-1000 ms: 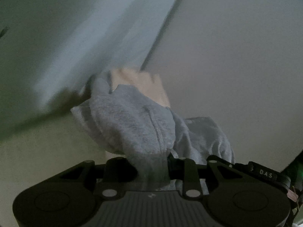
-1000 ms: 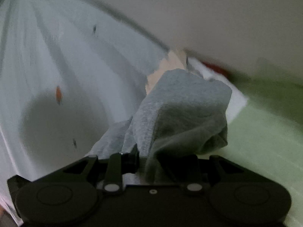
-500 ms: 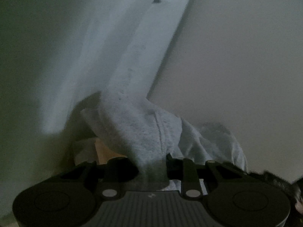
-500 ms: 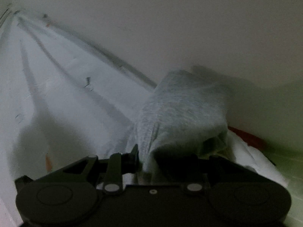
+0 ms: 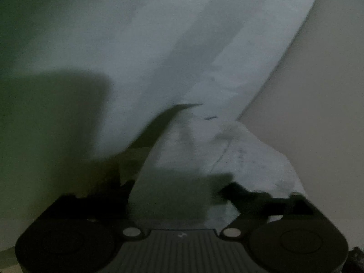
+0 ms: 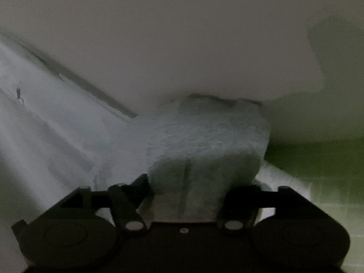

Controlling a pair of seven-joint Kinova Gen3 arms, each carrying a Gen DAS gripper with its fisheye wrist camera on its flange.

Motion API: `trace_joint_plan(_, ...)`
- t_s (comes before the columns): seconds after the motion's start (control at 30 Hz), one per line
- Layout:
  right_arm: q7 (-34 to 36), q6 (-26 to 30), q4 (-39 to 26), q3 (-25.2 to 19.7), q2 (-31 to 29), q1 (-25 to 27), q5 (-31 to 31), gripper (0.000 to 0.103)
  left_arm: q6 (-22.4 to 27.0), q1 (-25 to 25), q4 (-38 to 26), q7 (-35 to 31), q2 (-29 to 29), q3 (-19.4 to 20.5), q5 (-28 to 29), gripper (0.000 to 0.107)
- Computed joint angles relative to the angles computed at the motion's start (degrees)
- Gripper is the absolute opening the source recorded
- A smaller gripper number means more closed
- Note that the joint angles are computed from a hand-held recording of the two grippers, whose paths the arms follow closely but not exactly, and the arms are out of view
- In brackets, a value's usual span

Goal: Fold clothes
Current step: 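Lift the folded hoodie with both grippers and carry it to the clothes stack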

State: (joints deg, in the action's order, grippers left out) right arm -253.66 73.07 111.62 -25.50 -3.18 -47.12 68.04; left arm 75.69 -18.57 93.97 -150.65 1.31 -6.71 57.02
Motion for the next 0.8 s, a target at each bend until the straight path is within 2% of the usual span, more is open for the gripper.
trace_joint_plan(0.07, 2.0, 0.1, -0.7, 0.2, -0.1, 0.1, -1.4, 0.076, -1.3, 0.1, 0.1, 0.7, -0.6, -0.1, -1.2, 0.099)
trace_joint_plan(0.2, 6.1, -0.2, -2.8, 0.7, -0.3, 1.1, -4.3, 0.080, -1.5, -0.6, 1.4, 1.4, -2.1, -1.4, -2.2, 0.099)
trace_joint_plan(0.37, 5.1, -0.4, -2.1, -0.3, -2.7, 2.2, -7.0, 0.082, -3.1, -0.9, 2.3, 3.3, -5.3, -3.2, -4.6, 0.100)
trace_joint_plan(0.43, 6.8, 2.0, -3.4, 0.4, -2.8, 0.6, -8.5, 0.084, -4.7, -0.5, 3.8, 4.1, -7.3, -3.8, -5.3, 0.101)
trace_joint_plan(0.5, 8.7, 5.0, -4.8, 3.5, -2.8, -3.8, -9.9, 0.093, -6.1, 0.1, 5.7, 4.2, -9.8, -4.6, -5.8, 0.103)
trace_joint_plan(0.57, 13.1, 9.6, -6.9, 3.4, -2.4, -5.8, -11.7, 0.100, -5.4, 0.4, 8.2, 1.5, -13.0, -7.8, -5.8, 0.103)
trace_joint_plan(0.63, 17.8, 14.3, -8.4, -0.8, -2.1, -4.7, -13.0, 0.101, -3.3, 0.5, 10.3, -1.5, -16.5, -11.8, -6.3, 0.103)
trace_joint_plan(0.8, 28.5, 25.9, -12.3, -14.1, 0.3, -3.4, -14.0, 0.103, 6.0, 1.7, 10.8, -5.1, -25.7, -21.9, -13.4, 0.103)
